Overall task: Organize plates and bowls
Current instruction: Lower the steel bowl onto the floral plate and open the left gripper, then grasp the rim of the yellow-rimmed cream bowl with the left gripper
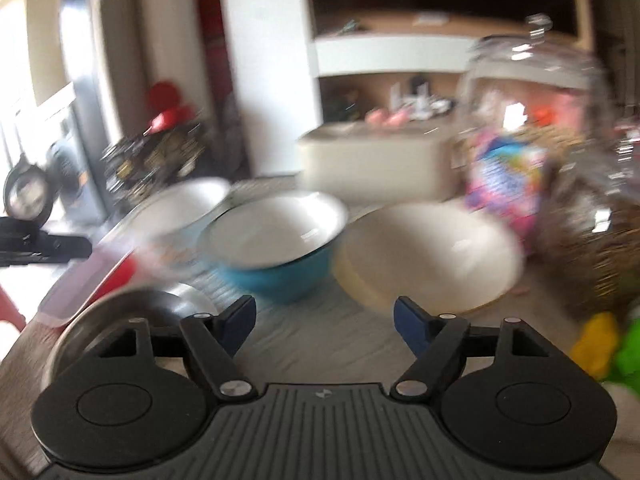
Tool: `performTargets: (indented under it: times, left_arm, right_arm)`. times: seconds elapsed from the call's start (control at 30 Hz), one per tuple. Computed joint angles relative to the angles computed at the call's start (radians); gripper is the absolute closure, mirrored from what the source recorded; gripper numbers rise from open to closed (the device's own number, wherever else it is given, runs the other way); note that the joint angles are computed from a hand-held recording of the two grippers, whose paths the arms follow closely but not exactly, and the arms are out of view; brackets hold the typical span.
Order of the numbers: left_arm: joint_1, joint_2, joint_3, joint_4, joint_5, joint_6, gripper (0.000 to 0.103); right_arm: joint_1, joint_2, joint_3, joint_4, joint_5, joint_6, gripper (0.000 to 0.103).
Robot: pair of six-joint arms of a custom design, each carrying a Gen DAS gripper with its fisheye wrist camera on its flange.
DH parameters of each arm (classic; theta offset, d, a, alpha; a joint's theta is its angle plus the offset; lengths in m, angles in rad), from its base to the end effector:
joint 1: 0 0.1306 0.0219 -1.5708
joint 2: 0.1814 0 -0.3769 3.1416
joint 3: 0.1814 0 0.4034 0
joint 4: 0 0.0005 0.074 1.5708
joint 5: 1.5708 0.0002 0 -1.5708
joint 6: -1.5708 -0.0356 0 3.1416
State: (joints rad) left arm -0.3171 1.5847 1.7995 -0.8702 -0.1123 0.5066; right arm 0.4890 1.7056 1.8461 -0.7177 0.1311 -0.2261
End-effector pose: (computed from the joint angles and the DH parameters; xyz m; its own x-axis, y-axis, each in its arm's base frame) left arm 0.5481 -0.1762 0.5195 -0.6157 -0.3054 -0.7264 -0.0838 0.9420 -0.3250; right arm 0.5586 0.2914 0.4855 -0.5522 -0.0421 -0.8327 -0.2516 0.9606 0.1183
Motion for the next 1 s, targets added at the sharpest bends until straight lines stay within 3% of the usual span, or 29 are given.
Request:
performTargets:
  times: [0.03, 0.1, 0.2, 0.23, 0.27, 0.43, 0.57, 0.63, 0.7, 0.83, 1.0]
  left_arm:
    - [-0.004, 0.032, 0.032, 0.003, 0.078, 0.027, 0.064]
    - [-0.02, 0.113, 0.118, -0.023, 0.16, 0.062, 0.064]
    - [-0.05, 0.247, 0.277, -0.095, 0.206, 0.098, 0.064]
    - [-0.055, 0.289, 0.328, -0.121, 0.215, 0.12, 0.064]
    - [-0.059, 0.332, 0.384, -0.148, 0.219, 0.136, 0.064]
    - [-0.085, 0.494, 0.608, -0.28, 0.153, 0.133, 0.064]
    - [-0.097, 0.601, 0.773, -0.349, 0.131, 0.106, 0.062]
    - [-0.104, 0.668, 0.888, -0.417, 0.102, 0.077, 0.062]
    - [-0.104, 0.742, 1.005, -0.476, 0.122, 0.087, 0.063]
    - [-0.093, 0.754, 1.001, -0.466, 0.166, 0.105, 0.069]
    - [-0.092, 0.642, 0.81, -0.386, 0.197, 0.084, 0.069]
  right_arm:
    - [-0.018, 0.002, 0.011, -0.013, -0.003, -0.004, 0.026]
    - [-0.064, 0.019, 0.055, -0.073, -0.029, -0.031, 0.026]
    - [-0.125, 0.06, 0.129, -0.153, -0.036, -0.068, 0.029]
    - [-0.14, 0.079, 0.157, -0.177, -0.035, -0.068, 0.036]
    - [-0.155, 0.102, 0.19, -0.21, -0.034, -0.07, 0.041]
    - [-0.211, 0.231, 0.366, -0.348, -0.109, -0.073, 0.046]
    - [-0.218, 0.324, 0.491, -0.413, -0.131, -0.009, 0.048]
    - [-0.217, 0.376, 0.565, -0.45, -0.139, 0.021, 0.051]
    - [-0.215, 0.418, 0.628, -0.494, -0.152, 0.026, 0.056]
    - [-0.213, 0.464, 0.69, -0.556, -0.222, 0.0, 0.074]
    - [-0.195, 0.428, 0.636, -0.547, -0.19, 0.024, 0.075]
